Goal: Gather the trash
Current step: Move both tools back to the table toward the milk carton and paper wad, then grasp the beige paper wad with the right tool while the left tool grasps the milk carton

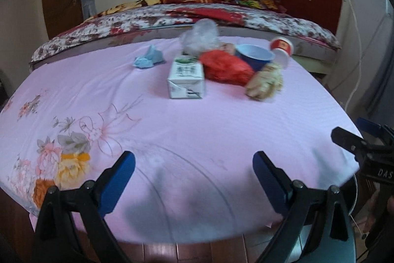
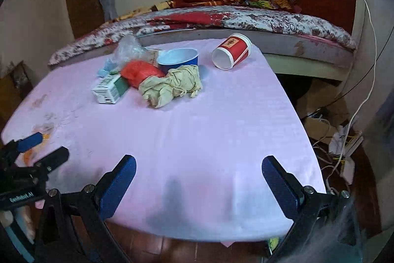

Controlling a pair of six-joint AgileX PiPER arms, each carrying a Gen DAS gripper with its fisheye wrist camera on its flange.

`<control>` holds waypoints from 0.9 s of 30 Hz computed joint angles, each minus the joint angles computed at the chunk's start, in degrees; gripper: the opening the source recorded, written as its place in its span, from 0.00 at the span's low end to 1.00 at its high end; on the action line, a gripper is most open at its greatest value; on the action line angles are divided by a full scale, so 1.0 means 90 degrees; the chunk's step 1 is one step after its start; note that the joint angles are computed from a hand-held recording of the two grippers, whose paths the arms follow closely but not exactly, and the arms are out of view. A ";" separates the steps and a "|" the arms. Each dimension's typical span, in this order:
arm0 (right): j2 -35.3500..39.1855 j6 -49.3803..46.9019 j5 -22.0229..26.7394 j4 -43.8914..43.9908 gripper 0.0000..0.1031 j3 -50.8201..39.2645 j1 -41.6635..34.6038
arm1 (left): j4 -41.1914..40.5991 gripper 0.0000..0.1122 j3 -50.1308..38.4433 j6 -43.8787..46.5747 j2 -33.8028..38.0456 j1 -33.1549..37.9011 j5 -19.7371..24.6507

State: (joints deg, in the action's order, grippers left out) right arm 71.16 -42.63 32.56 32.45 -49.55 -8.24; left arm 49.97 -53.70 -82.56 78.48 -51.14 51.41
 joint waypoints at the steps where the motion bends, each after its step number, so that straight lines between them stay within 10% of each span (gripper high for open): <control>1: 0.0142 0.0203 -0.0112 -0.0105 1.00 -0.0114 0.0187 | 0.0010 0.83 -0.0035 0.0102 0.0065 0.0223 -0.0125; 7: 0.1186 0.1703 -0.0549 -0.1331 1.00 -0.1138 0.1116 | -0.0322 0.75 -0.0569 0.0933 0.0623 0.1319 -0.0953; 19: 0.3317 0.3278 0.0270 -0.2691 1.00 -0.3532 0.1896 | -0.1017 0.74 -0.1697 0.2144 0.1680 0.2266 -0.1560; 27: 0.3332 0.2796 0.0381 -0.2393 0.78 -0.3431 0.1454 | -0.1763 0.67 -0.2136 0.2970 0.2022 0.2585 -0.1654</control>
State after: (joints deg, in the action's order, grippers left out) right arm 101.14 -17.47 35.99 10.91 -80.43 4.84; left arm 34.10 -72.92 -55.83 96.68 -27.87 36.52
